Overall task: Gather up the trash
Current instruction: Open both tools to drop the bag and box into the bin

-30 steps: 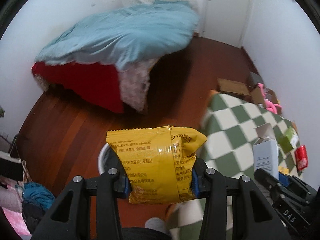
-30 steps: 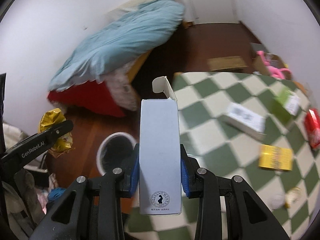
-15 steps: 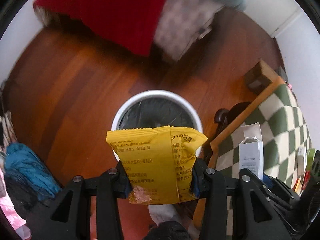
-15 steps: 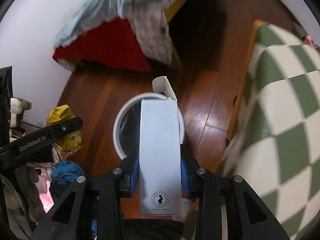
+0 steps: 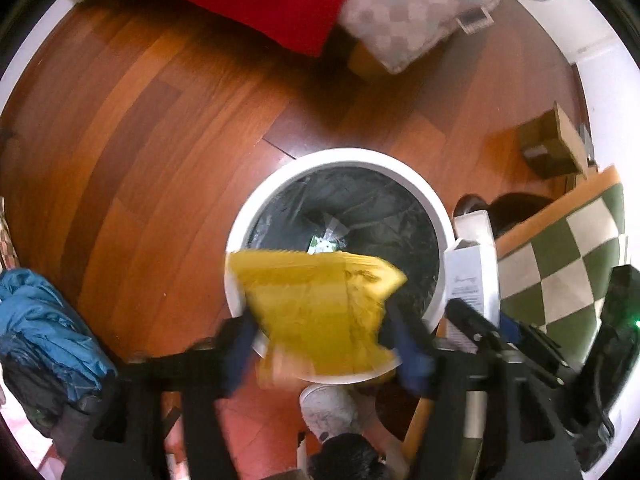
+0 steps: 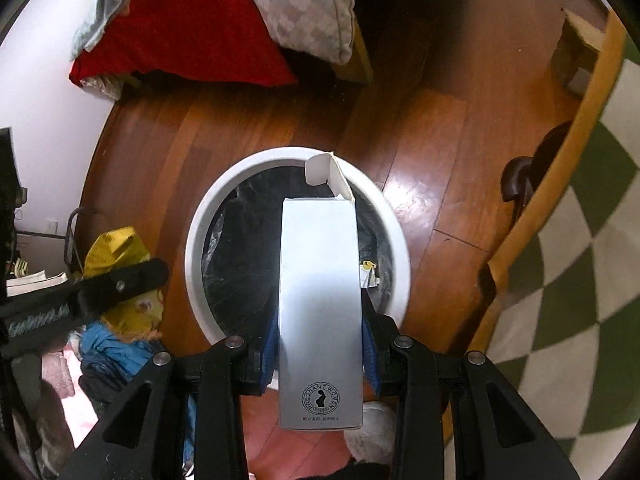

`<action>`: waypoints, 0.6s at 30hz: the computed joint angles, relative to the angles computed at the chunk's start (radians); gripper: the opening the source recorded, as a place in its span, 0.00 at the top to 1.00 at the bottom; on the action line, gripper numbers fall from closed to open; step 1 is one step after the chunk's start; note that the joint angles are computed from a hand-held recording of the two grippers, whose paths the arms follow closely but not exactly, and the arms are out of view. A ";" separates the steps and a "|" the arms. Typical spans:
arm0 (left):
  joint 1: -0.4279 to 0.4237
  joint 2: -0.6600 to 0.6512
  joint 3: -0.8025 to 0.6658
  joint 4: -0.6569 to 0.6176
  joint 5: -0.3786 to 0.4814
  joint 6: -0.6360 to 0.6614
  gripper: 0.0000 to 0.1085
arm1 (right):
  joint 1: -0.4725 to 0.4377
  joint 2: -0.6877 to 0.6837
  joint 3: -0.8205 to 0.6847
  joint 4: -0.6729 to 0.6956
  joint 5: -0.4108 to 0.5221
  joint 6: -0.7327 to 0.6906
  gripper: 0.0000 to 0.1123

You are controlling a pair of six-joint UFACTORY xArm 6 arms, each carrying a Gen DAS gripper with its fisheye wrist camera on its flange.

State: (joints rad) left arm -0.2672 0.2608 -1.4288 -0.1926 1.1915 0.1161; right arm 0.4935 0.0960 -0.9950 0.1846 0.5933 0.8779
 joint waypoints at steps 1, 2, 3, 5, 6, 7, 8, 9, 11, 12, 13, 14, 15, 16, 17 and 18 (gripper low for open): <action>0.008 -0.005 0.005 -0.002 -0.006 -0.005 0.16 | -0.004 0.020 -0.015 0.006 0.000 -0.012 0.66; 0.015 -0.020 0.021 0.001 -0.020 -0.014 0.13 | -0.007 0.036 -0.024 0.035 -0.005 -0.039 0.66; 0.019 -0.027 0.027 0.011 -0.027 -0.017 0.12 | -0.004 0.036 -0.024 0.050 -0.002 -0.044 0.61; 0.017 -0.062 0.063 0.058 -0.059 -0.037 0.12 | -0.006 0.045 -0.029 0.048 -0.002 -0.040 0.30; 0.016 -0.080 0.084 0.082 -0.084 -0.049 0.12 | -0.002 0.044 -0.029 0.035 -0.001 -0.024 0.27; 0.011 -0.115 0.124 0.126 -0.120 -0.067 0.12 | 0.000 0.041 -0.031 0.020 0.006 -0.014 0.22; 0.004 -0.134 0.146 0.161 -0.143 -0.081 0.12 | 0.002 0.043 -0.043 -0.007 0.034 0.002 0.12; -0.004 -0.163 0.179 0.214 -0.173 -0.104 0.12 | 0.006 0.045 -0.057 -0.038 0.066 0.025 0.09; -0.013 -0.201 0.224 0.281 -0.207 -0.131 0.12 | 0.015 0.034 -0.071 -0.096 0.124 0.064 0.08; -0.013 -0.215 0.240 0.298 -0.215 -0.135 0.12 | 0.020 0.033 -0.081 -0.119 0.155 0.078 0.08; -0.015 -0.235 0.260 0.316 -0.221 -0.142 0.12 | 0.024 0.028 -0.084 -0.134 0.176 0.087 0.08; -0.012 -0.245 0.271 0.320 -0.222 -0.140 0.12 | 0.031 0.019 -0.088 -0.152 0.198 0.099 0.08; -0.010 -0.259 0.284 0.323 -0.223 -0.143 0.12 | 0.037 0.009 -0.086 -0.167 0.211 0.110 0.08; -0.009 -0.265 0.287 0.323 -0.220 -0.144 0.12 | 0.042 0.000 -0.083 -0.174 0.218 0.116 0.08; -0.007 -0.278 0.297 0.316 -0.217 -0.140 0.12 | 0.047 -0.012 -0.076 -0.178 0.225 0.124 0.08; -0.010 -0.286 0.302 0.316 -0.215 -0.145 0.12 | 0.053 -0.025 -0.070 -0.183 0.232 0.131 0.08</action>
